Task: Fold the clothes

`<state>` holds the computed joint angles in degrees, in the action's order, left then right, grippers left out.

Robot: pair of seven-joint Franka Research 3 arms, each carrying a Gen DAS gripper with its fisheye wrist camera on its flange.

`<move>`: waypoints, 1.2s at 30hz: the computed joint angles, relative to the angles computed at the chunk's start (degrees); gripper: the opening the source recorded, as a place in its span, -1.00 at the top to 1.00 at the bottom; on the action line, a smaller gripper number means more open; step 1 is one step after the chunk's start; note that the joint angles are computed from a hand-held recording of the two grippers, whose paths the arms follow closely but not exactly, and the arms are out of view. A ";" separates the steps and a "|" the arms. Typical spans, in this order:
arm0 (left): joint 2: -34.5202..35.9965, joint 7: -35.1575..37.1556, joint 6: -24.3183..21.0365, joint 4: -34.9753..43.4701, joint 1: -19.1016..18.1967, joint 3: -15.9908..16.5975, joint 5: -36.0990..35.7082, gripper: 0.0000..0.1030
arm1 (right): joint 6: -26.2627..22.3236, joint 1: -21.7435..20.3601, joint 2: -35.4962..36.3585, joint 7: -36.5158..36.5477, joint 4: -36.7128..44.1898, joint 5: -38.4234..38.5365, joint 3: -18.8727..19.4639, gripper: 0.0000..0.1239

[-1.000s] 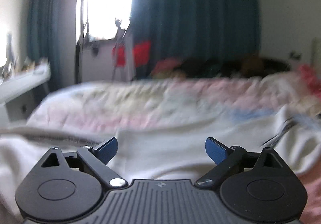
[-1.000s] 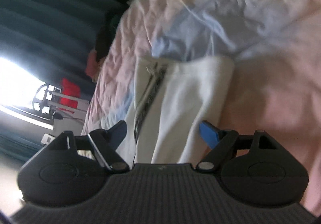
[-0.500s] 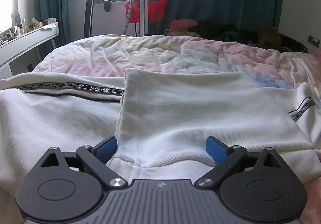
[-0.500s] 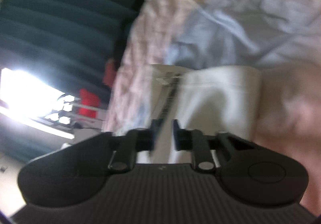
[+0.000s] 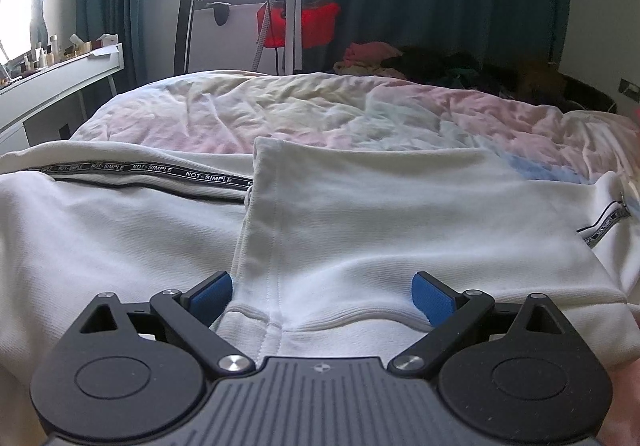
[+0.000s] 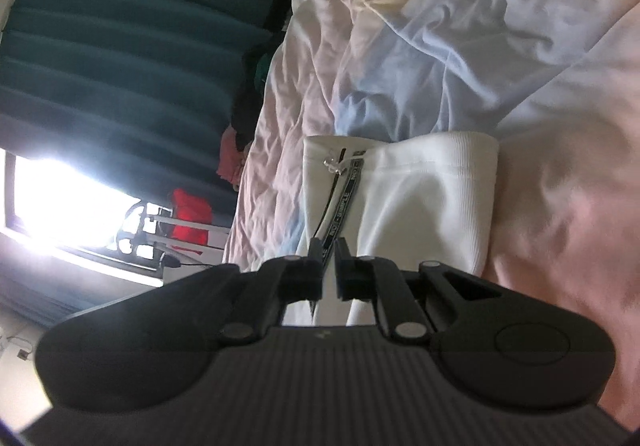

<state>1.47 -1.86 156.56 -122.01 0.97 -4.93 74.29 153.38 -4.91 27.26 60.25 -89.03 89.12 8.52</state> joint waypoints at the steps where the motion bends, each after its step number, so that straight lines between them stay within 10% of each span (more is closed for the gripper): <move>1: -0.01 -0.17 0.07 0.00 0.02 0.02 0.04 -0.90 | 0.19 -0.10 -0.30 -0.40 -0.36 0.56 0.10 0.86; 16: -0.56 -0.79 0.49 -0.50 0.28 -0.10 -0.68 -0.90 | 3.36 1.22 -3.46 12.69 -4.84 -6.21 -2.06 0.80; 18: -0.62 -0.89 0.29 -0.55 0.23 -0.16 -0.65 -0.90 | 2.09 0.60 -3.67 13.15 -5.13 -5.51 -1.73 0.59; 20: -0.60 -1.05 -0.13 -0.49 0.12 -0.27 -0.60 -0.90 | 1.31 0.06 -4.18 10.99 -5.43 -2.74 -1.19 -0.34; 21: -0.59 -1.13 -0.34 -0.46 0.05 -0.31 -0.58 -0.90 | 2.47 0.43 -4.64 9.90 -5.76 -1.62 -1.19 -0.42; 24: -0.89 -2.68 -0.94 -0.61 -0.10 -0.41 0.41 -0.89 | 4.21 1.37 -5.53 6.24 -6.23 0.15 -1.67 -0.38; 30: -1.35 -5.11 -0.73 -1.02 0.17 -0.48 1.00 -0.89 | 3.42 3.39 -4.24 27.15 -7.11 -17.20 -4.77 -0.35; 36: -0.57 -4.68 -1.42 -0.25 -0.04 -0.54 0.07 -0.90 | 0.40 -0.88 3.32 19.36 0.73 -9.48 -0.16 -0.34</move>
<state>0.90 -6.54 155.14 -122.26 0.93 -5.47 74.36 153.78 -5.79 30.58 79.61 -88.30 79.64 8.36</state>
